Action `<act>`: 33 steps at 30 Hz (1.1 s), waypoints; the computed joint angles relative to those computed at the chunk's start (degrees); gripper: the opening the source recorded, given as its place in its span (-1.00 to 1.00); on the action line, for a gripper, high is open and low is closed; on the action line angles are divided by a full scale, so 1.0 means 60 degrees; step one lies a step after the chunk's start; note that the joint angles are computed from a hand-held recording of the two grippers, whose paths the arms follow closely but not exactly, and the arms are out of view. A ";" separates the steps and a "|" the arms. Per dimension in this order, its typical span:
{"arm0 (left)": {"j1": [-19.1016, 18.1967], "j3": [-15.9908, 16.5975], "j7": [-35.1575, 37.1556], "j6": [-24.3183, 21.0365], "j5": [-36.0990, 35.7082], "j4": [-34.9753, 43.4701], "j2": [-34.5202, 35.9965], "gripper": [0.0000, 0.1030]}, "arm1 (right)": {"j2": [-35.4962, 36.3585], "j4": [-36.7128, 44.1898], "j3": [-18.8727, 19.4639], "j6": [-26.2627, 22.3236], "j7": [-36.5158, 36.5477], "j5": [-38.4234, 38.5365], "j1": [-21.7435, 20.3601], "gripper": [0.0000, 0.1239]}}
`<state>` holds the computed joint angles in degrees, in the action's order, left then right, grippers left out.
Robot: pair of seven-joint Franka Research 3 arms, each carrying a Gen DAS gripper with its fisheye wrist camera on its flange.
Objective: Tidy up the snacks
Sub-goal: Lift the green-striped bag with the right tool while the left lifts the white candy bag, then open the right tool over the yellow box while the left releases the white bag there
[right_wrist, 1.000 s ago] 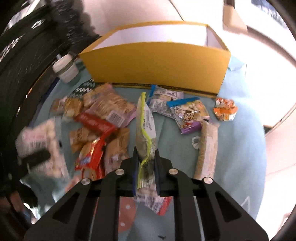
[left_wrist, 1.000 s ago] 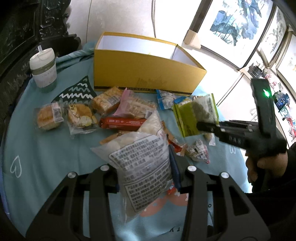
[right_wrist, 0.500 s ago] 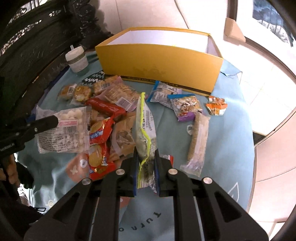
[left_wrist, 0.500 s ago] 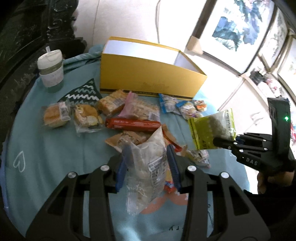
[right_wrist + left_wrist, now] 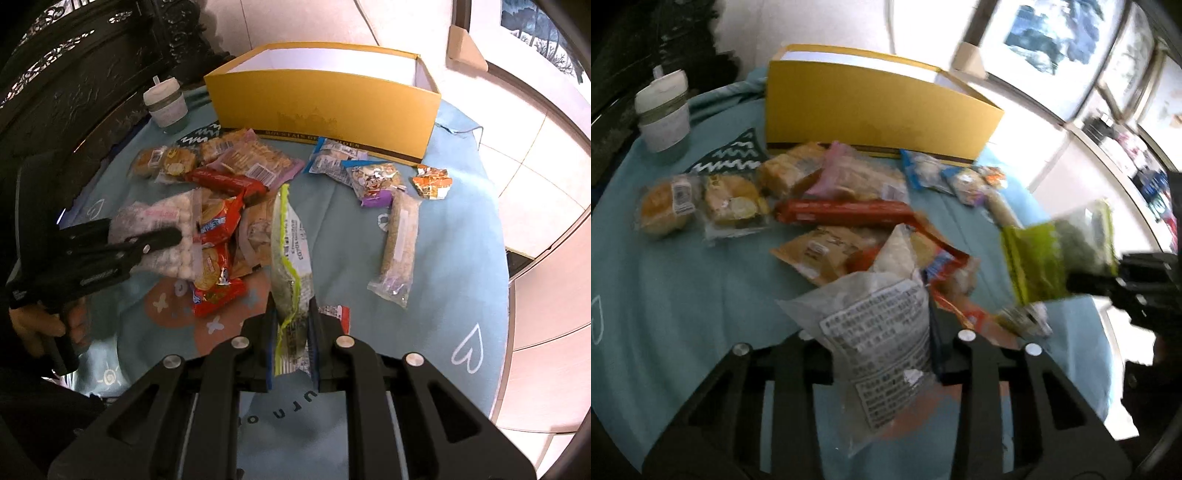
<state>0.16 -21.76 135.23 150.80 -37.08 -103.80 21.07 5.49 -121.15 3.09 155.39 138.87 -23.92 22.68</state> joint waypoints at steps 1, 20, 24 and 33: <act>0.0010 -0.0012 0.0073 0.0041 0.0015 -0.0176 -0.0163 -0.33 | -0.0048 -0.0053 -0.0019 0.0061 0.0083 -0.0047 -0.0002 -0.78; -0.0504 0.0653 0.0510 0.0453 -0.0668 0.0123 -0.1296 -0.33 | -0.0728 -0.0061 0.0132 0.1099 0.0695 -0.0474 -0.0484 -0.77; -0.0576 0.0585 0.0168 0.0558 -0.0369 0.0806 -0.1044 -0.33 | -0.0893 0.0146 0.0153 0.1192 0.1047 -0.0865 -0.0655 -0.77; -0.0744 0.0317 -0.1168 0.0800 0.1006 0.2875 0.0037 -0.32 | -0.0955 0.1159 0.0165 0.1106 0.1055 -0.1603 -0.1087 -0.77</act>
